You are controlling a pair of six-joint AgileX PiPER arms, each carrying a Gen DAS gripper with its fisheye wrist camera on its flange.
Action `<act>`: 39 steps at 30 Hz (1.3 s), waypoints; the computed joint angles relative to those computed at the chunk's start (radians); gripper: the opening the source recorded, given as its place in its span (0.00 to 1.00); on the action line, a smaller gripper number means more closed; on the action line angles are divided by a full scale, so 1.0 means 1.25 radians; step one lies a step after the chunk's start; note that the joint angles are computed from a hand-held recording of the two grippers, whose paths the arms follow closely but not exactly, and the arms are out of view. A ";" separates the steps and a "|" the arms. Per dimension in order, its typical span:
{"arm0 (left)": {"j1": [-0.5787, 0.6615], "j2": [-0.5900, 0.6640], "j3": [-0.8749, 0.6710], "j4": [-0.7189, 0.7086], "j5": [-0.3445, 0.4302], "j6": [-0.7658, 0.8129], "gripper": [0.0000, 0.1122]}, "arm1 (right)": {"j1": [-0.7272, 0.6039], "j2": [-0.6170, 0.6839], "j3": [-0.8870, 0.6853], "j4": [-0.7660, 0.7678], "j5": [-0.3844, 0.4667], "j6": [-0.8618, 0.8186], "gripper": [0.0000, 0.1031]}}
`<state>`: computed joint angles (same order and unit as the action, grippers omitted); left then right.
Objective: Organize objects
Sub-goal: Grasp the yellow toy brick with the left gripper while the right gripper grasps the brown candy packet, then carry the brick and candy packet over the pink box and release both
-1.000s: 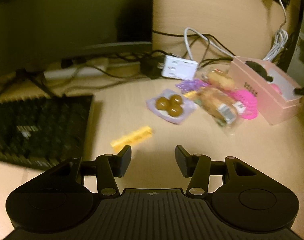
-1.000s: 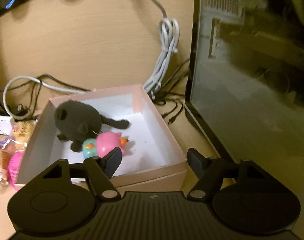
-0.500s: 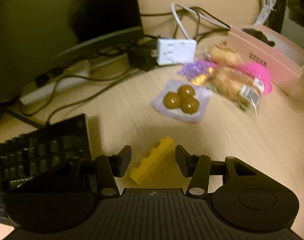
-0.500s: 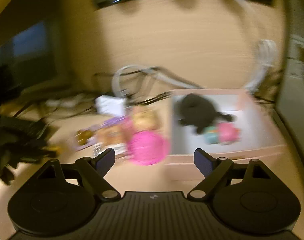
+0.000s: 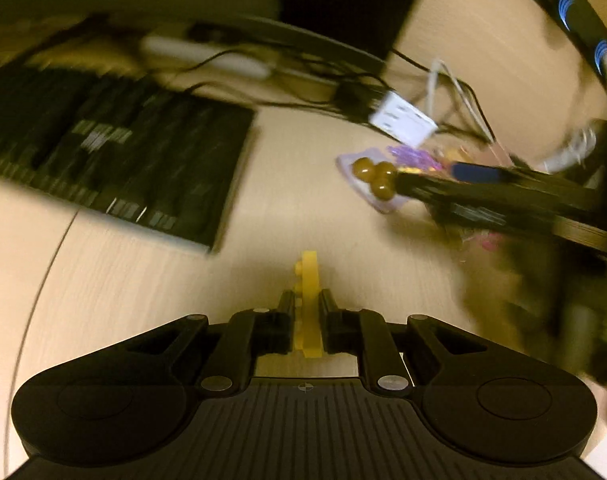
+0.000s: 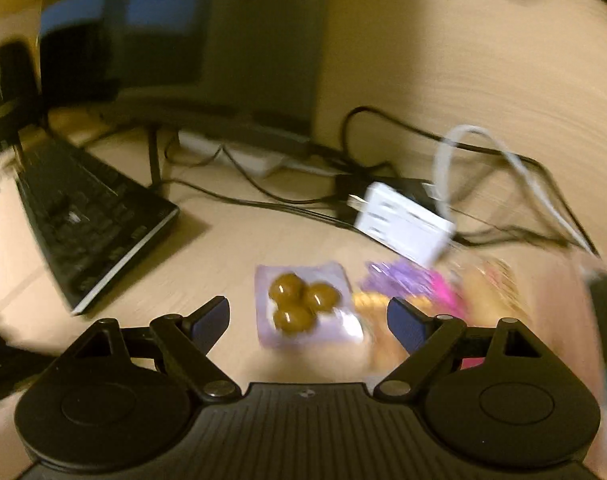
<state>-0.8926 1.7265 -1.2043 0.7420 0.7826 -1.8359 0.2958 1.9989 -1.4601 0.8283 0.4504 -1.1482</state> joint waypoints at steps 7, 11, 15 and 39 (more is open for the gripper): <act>-0.071 -0.084 0.035 0.008 0.130 -0.045 0.13 | 0.071 0.162 -0.218 -0.263 0.040 0.315 0.78; -0.076 -0.122 0.061 0.025 0.139 -0.109 0.13 | 0.061 0.076 -0.077 -0.161 0.041 0.188 0.72; -0.075 -0.107 0.045 0.020 0.116 -0.093 0.13 | 0.030 -0.034 0.105 -0.039 0.012 0.036 0.72; -0.100 0.318 -0.693 -0.177 0.181 0.429 0.13 | -0.556 -0.425 0.392 0.083 0.373 -0.325 0.71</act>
